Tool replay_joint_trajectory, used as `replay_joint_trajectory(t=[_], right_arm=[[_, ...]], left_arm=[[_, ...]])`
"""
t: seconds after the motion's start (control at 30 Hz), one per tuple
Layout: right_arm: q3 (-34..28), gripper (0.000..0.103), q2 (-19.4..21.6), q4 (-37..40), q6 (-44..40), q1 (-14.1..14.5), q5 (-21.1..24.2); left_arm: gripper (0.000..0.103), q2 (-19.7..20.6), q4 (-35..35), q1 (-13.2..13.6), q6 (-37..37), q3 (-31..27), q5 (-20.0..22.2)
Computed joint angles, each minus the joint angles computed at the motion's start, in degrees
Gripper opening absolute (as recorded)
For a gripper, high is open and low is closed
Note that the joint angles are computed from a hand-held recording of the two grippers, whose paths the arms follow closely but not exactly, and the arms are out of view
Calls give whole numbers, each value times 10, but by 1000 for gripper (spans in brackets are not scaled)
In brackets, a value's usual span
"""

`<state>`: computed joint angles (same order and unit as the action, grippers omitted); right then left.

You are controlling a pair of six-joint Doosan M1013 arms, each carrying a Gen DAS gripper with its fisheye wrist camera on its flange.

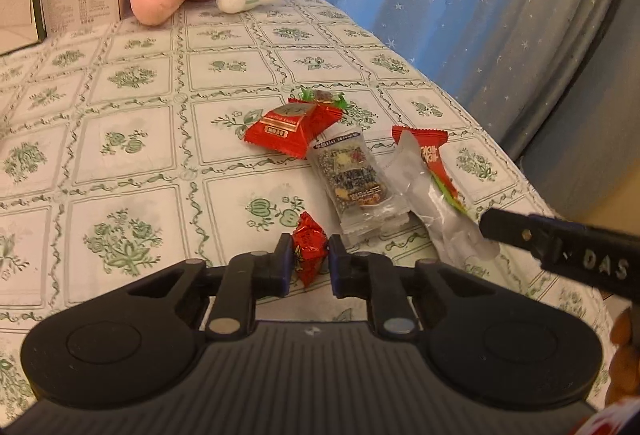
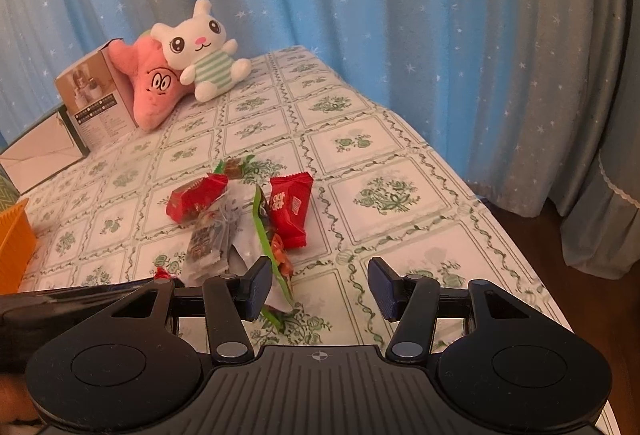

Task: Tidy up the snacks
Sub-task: 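Grasp a small red candy with the left gripper while the right gripper grasps the silver-green wrapper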

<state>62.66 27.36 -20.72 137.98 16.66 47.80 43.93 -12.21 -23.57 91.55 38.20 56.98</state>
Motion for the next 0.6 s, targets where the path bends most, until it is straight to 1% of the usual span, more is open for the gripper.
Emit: replay_joint_trajectory(t=[0.2,0.23,0.27,0.33,0.43,0.6], right_arm=[[-14,54,13,29,-67,-1,-19],[-18,52,17,35,-82,-1,-20],[-23,45,20,41,-96,0,-18],[-36,39,29,50,-120,1,-6],[-55,36,43,31,-131,5,24],[-72,35,57,32,-173,8,39]], left_arm=[[15,-27,14,6,21,39,-23],[15,-32,15,8,21,45,-26],[15,-36,16,10,19,51,-29],[15,-43,17,14,14,60,-32],[15,-53,17,18,9,73,-36],[15,-62,12,22,4,84,-41]])
